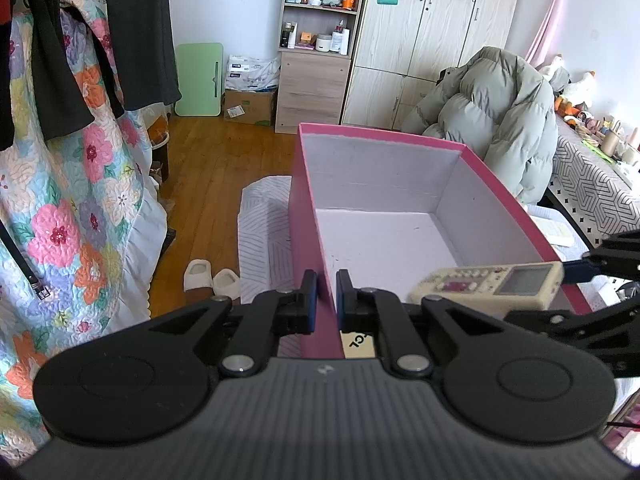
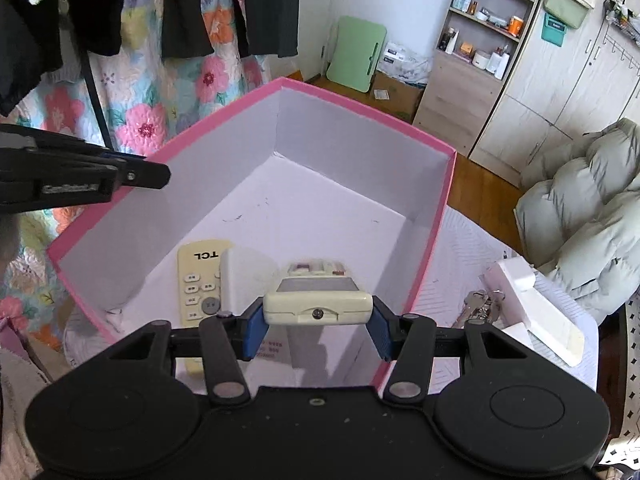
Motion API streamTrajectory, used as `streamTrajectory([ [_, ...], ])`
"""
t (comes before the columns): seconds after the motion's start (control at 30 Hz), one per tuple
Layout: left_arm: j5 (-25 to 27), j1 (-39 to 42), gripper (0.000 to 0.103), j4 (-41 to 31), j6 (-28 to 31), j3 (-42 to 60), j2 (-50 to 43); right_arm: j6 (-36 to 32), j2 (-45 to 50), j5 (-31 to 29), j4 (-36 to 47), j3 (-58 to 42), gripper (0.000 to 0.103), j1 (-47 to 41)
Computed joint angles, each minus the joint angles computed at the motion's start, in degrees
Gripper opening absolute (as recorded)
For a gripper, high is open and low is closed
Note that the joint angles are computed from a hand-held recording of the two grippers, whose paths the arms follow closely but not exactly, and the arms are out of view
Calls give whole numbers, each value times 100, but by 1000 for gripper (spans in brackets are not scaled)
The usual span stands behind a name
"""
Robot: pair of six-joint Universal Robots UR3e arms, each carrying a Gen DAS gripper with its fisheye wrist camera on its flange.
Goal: Organize rigid objects
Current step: 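Carry the long white remote over the pink box and lower it inside, then grasp the white square charger on the bedspread with the right gripper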
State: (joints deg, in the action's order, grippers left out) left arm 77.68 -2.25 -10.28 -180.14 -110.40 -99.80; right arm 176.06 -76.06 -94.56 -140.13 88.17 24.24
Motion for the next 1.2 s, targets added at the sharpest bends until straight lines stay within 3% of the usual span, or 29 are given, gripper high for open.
streamTrajectory([
  [0.17,-2,12,8,12,13,-1,-2,71,44,241,134,-69,58,-160],
  [0.4,154,-74,8,14,35,79,-45,76,-1009,1463,96,781,58,-862],
  [0.53,203,-117,8,-11,2,111,-54,224,-1671,2004,-323,1382,59,-1401],
  [0.67,292,-194,8,34,-27,52,-30,264,-2095,2130,-689,1827,71,-1961],
  [0.83,308,-209,8,26,-27,48,-24,-298,-2186,1997,-342,1723,71,-2634],
  [0.93,421,-269,8,60,-59,58,-49,-920,-1960,2191,664,1054,68,-3109],
  [1.0,582,-372,8,42,-52,116,-89,-1474,-1832,2074,832,831,67,-3204],
  [1.13,541,-335,7,-15,-69,118,-66,-1734,-1472,2322,1140,530,67,-3471],
  [1.2,578,-370,7,-13,-46,125,-80,-1997,-1139,2038,1282,320,67,-3342],
])
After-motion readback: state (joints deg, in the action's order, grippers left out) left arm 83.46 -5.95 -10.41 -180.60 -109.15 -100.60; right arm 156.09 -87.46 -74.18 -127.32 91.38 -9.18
